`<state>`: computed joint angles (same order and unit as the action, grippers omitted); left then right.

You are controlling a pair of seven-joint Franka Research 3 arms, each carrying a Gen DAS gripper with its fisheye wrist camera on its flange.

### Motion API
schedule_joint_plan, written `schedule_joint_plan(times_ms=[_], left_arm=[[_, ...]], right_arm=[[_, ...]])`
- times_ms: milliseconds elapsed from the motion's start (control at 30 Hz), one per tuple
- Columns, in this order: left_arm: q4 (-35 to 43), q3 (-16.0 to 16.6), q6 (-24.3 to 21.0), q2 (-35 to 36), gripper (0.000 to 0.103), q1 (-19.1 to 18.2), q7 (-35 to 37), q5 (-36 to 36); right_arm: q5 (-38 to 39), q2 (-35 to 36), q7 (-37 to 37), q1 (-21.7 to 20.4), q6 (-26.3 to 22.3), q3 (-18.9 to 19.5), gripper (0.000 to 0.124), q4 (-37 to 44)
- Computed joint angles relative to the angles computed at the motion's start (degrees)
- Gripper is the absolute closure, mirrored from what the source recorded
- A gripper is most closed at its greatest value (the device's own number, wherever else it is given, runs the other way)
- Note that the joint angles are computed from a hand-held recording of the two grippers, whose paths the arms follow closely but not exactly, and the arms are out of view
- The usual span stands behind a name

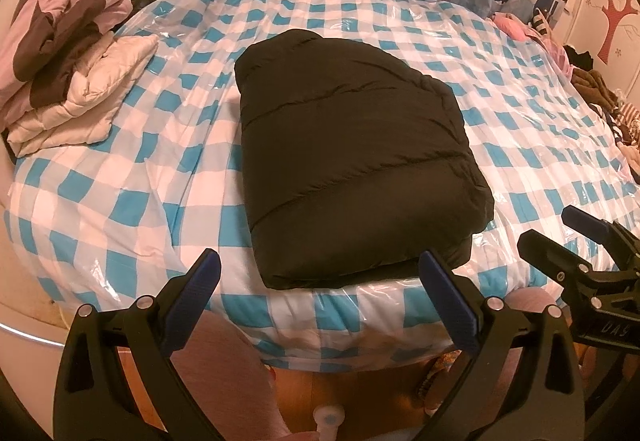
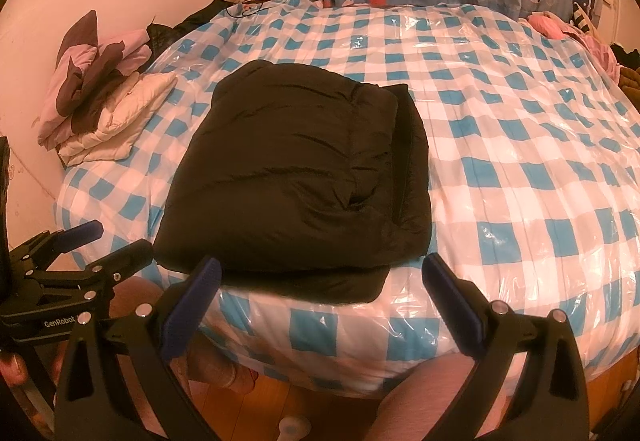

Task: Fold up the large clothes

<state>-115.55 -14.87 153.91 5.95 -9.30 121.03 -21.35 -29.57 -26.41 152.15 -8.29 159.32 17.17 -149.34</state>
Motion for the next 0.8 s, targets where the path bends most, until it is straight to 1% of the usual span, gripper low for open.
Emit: schedule_joint_plan(times_ms=[200, 233, 300, 367, 400, 433, 467, 500, 533, 567, 633, 667, 767, 800], left_arm=[[-0.08, -0.01, 0.18, -0.07, 0.008, -0.01, -0.20, -0.02], [-0.07, -0.12, 0.20, -0.09, 0.008, 0.08, 0.09, -0.83], [0.69, -0.65, -1.12, 0.22, 0.008, 0.50, 2.60, -4.43], [2.63, -1.45, -4.88, 0.97, 0.008, 1.73, 8.14, -11.89], [3.42, -1.78, -6.79, 1.14, 0.008, 2.52, 11.51, -16.77], [3.65, -2.17, -8.06, 0.92, 0.008, 3.49, 16.24, -23.57], [3.44, -2.06, -8.02, 0.61, 0.008, 3.53, 18.66, -26.95], [2.88, -2.02, -6.88, -0.11, 0.008, 3.45, 21.59, -31.02], [2.37, -1.75, -5.74, -0.66, 0.008, 2.98, 23.28, -32.90], [1.48, -1.57, -3.28, -1.37, 0.008, 2.20, 24.70, -33.89], [0.29, -1.19, 1.35, -1.94, 0.008, 0.54, 25.44, -33.27], [-0.05, -0.94, 3.11, -1.87, 0.008, -0.21, 24.22, -31.47], [0.18, 0.04, 5.52, -0.70, 0.008, -1.58, 15.16, -21.65], [0.10, 0.55, 6.44, -0.14, 0.008, -2.16, 10.28, -15.88]], right_arm=[[0.01, -0.03, 0.03, 0.11, -0.08, -0.10, 0.027, 0.01], [0.00, -0.03, 0.03, 0.11, -0.08, -0.11, 0.027, 0.01], [0.03, 0.05, 0.13, 0.13, -0.12, -0.07, 0.027, 0.04], [0.25, 0.36, 0.01, 0.37, 0.01, -0.24, 0.027, 0.04], [0.23, 0.36, 0.16, 0.39, -0.06, -0.12, 0.027, 0.04], [0.19, 0.34, 0.36, 0.41, -0.15, 0.03, 0.027, 0.04], [0.16, 0.35, 0.24, 0.41, 0.08, -0.22, 0.027, -0.09], [0.15, 0.32, 0.39, 0.38, 0.10, -0.16, 0.027, -0.13], [0.14, 0.31, 0.46, 0.33, 0.18, -0.19, 0.027, -0.20], [0.12, 0.26, 0.81, 0.25, 0.30, -0.04, 0.027, -0.37], [0.18, 0.13, 0.94, 0.18, 0.66, -0.13, 0.027, -0.82], [0.19, 0.07, 1.01, 0.16, 0.75, -0.01, 0.027, -0.90], [0.31, -0.08, 0.44, 0.04, 1.13, -0.24, 0.027, -1.15], [0.36, -0.17, 0.31, -0.05, 1.36, -0.27, 0.027, -1.30]])
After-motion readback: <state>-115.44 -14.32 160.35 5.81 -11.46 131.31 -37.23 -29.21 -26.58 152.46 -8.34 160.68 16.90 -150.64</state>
